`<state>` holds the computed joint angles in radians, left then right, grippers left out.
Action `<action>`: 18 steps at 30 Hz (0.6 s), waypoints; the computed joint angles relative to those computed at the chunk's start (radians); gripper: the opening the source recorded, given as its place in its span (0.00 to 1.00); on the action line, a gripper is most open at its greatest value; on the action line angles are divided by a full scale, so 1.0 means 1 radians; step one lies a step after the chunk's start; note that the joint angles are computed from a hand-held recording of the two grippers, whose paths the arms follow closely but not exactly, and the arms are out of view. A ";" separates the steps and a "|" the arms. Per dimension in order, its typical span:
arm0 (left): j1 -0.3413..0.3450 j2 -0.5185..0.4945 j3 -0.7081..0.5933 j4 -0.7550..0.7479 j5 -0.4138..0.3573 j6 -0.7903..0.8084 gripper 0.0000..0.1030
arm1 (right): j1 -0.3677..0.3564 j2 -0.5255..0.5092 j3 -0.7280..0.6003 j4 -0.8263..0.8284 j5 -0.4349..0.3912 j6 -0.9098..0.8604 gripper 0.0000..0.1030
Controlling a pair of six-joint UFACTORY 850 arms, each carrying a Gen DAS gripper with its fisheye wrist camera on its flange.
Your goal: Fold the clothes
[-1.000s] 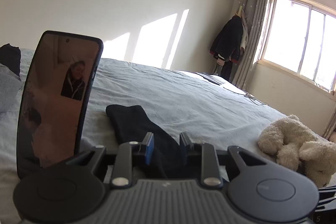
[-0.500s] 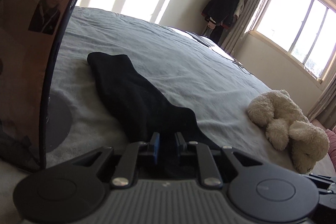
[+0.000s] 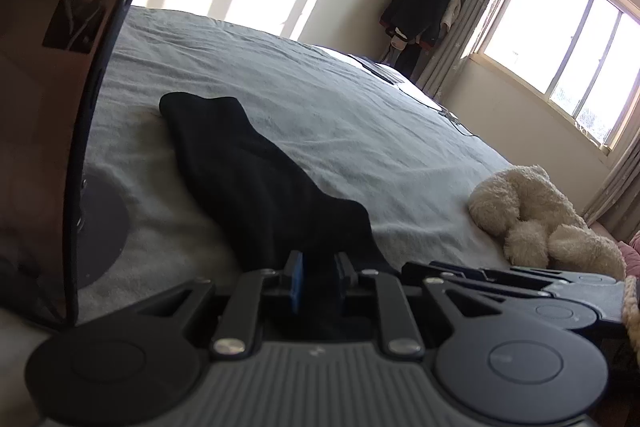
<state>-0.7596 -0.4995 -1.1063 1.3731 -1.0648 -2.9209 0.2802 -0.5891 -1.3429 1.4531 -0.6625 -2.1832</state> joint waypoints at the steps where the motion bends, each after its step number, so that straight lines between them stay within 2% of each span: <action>1: 0.000 0.000 0.001 0.001 0.001 0.000 0.18 | 0.005 0.009 0.011 0.048 0.026 -0.028 0.18; 3: 0.001 0.001 0.002 0.004 0.003 0.000 0.19 | -0.003 0.020 0.022 0.106 0.027 -0.048 0.19; 7: 0.003 -0.003 -0.001 0.006 0.004 0.006 0.22 | -0.049 0.068 0.064 0.105 -0.026 0.008 0.35; 9: 0.003 -0.008 -0.007 0.005 0.002 0.019 0.25 | -0.079 0.108 0.105 0.118 -0.042 0.020 0.43; 11: 0.004 -0.012 -0.014 0.010 0.002 0.037 0.33 | -0.109 0.144 0.143 0.124 -0.060 0.037 0.48; 13: 0.004 -0.017 -0.025 0.005 -0.001 0.066 0.38 | -0.148 0.190 0.191 0.129 -0.077 0.065 0.56; 18: 0.002 -0.024 -0.048 -0.021 -0.009 0.126 0.42 | -0.269 0.311 0.305 0.092 -0.097 0.166 0.63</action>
<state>-0.7576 -0.5232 -1.1543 1.3526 -1.0739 -2.7952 0.0112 -0.2781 -1.0383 1.5451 -0.7594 -2.0175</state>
